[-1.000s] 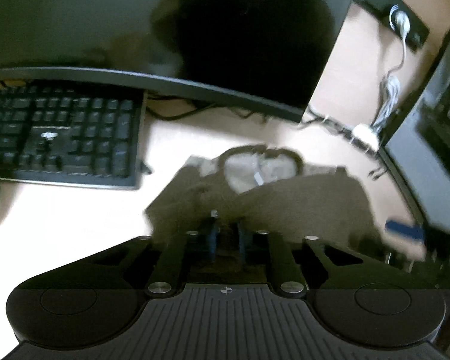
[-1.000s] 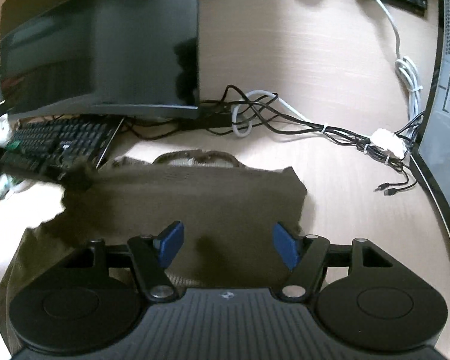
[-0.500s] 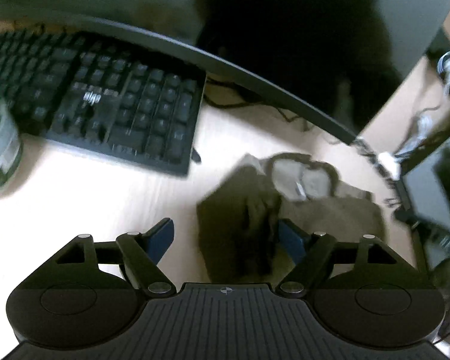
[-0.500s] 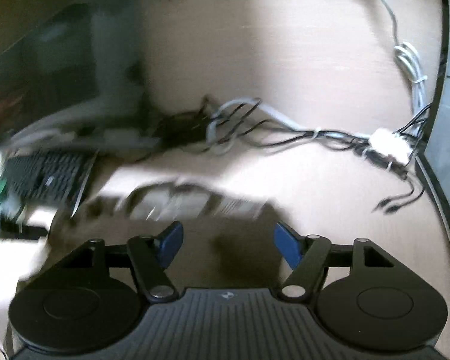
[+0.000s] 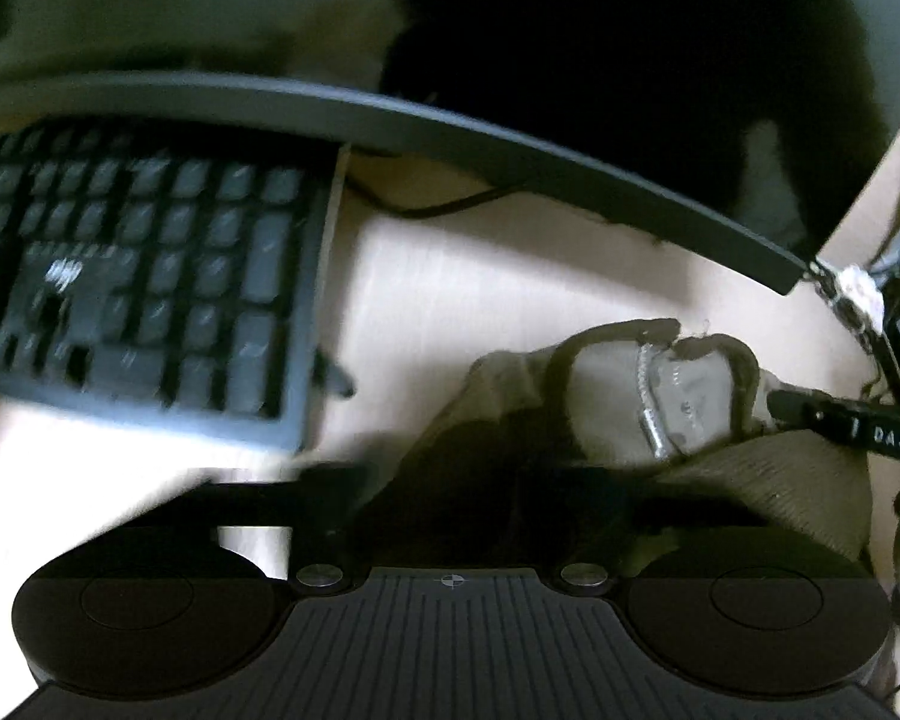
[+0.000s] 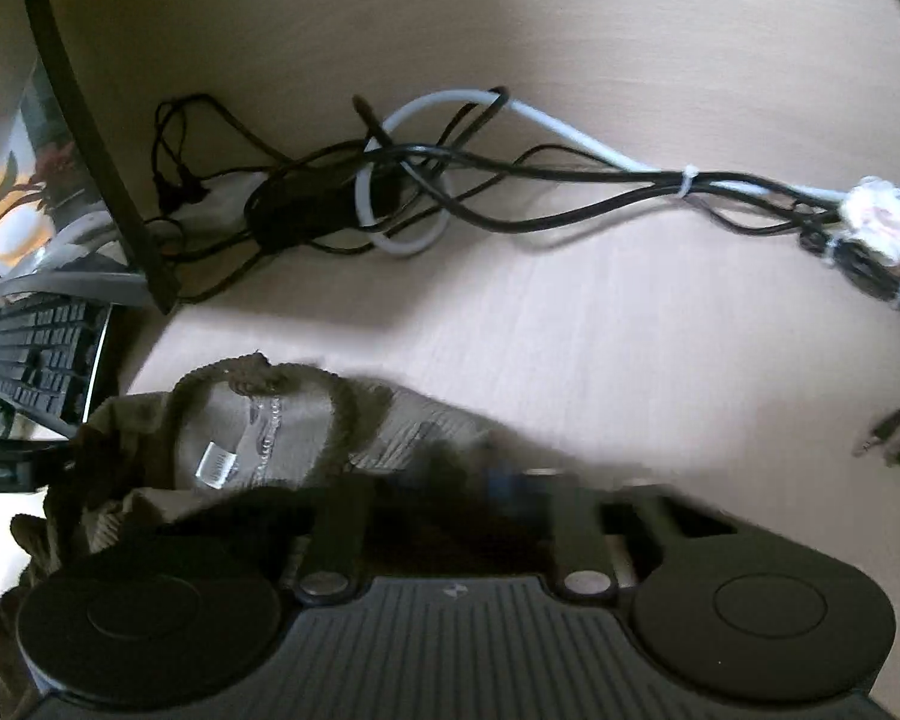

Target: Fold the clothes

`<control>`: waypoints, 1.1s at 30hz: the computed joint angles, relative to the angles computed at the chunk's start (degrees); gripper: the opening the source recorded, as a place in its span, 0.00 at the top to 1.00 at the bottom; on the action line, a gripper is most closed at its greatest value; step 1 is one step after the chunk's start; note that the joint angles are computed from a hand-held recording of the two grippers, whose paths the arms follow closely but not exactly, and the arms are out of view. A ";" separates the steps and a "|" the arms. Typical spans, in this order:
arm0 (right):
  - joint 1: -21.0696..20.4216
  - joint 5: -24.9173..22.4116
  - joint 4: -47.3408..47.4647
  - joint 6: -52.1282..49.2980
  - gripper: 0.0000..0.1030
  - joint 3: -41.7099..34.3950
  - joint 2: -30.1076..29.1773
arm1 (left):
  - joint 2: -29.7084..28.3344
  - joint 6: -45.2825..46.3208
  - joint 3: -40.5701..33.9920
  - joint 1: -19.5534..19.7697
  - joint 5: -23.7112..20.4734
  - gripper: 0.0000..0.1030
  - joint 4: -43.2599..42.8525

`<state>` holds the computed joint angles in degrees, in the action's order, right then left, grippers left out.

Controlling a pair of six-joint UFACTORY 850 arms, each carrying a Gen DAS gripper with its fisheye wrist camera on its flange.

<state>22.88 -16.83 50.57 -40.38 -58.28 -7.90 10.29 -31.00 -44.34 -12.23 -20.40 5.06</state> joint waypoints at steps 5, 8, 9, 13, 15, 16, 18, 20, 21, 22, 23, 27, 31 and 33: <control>-0.51 0.62 4.27 -7.61 0.94 3.66 8.47 | 9.15 20.36 3.12 0.65 3.37 0.85 -13.47; -1.93 -3.06 3.34 -8.34 0.94 8.78 18.21 | 18.93 28.91 7.11 -0.43 2.35 0.85 -14.81; -2.29 -4.69 1.13 -6.26 0.94 10.38 21.33 | 21.80 31.88 8.38 -0.76 1.03 0.85 -15.72; -1.70 -9.95 -12.30 9.28 0.94 17.62 30.96 | 30.76 49.73 13.66 1.75 -9.28 0.82 -29.48; -0.67 -12.24 -17.39 16.64 0.94 21.21 33.96 | 33.03 58.05 15.94 5.45 -16.51 0.75 -36.36; 0.29 -12.28 -19.95 19.32 0.94 22.47 34.93 | 33.89 60.45 16.95 7.39 -20.03 0.70 -38.09; 2.38 -12.52 -25.11 24.91 0.93 24.93 36.83 | 35.25 64.62 18.42 11.78 -26.21 0.66 -41.03; 4.70 -12.98 -30.25 30.71 0.93 27.33 38.67 | 35.95 71.18 18.89 19.86 -32.86 0.54 -46.98; 5.73 -13.61 -33.25 33.58 0.90 28.08 39.51 | 36.02 74.56 19.05 24.78 -36.42 0.47 -50.51; 6.39 -14.89 -36.98 36.13 0.86 28.01 40.22 | 35.76 77.23 19.19 29.65 -39.61 0.35 -54.25; 6.72 -16.28 -40.07 38.27 0.78 27.93 40.96 | 35.28 79.05 19.28 34.07 -42.47 0.25 -57.68; 2.80 -17.54 -42.37 42.63 0.52 26.98 44.27 | 30.20 77.15 18.71 38.21 -43.22 0.19 -65.97; -1.64 -13.41 -26.32 36.44 0.34 24.47 41.81 | 23.94 70.01 17.74 30.17 -35.21 0.16 -67.85; -0.70 -11.63 -22.73 36.30 0.32 22.72 37.45 | 21.46 66.54 17.59 25.72 -31.29 0.16 -67.66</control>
<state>22.18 -28.46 27.84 -4.08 -35.56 29.56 31.75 35.53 -26.75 13.49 -51.69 -62.60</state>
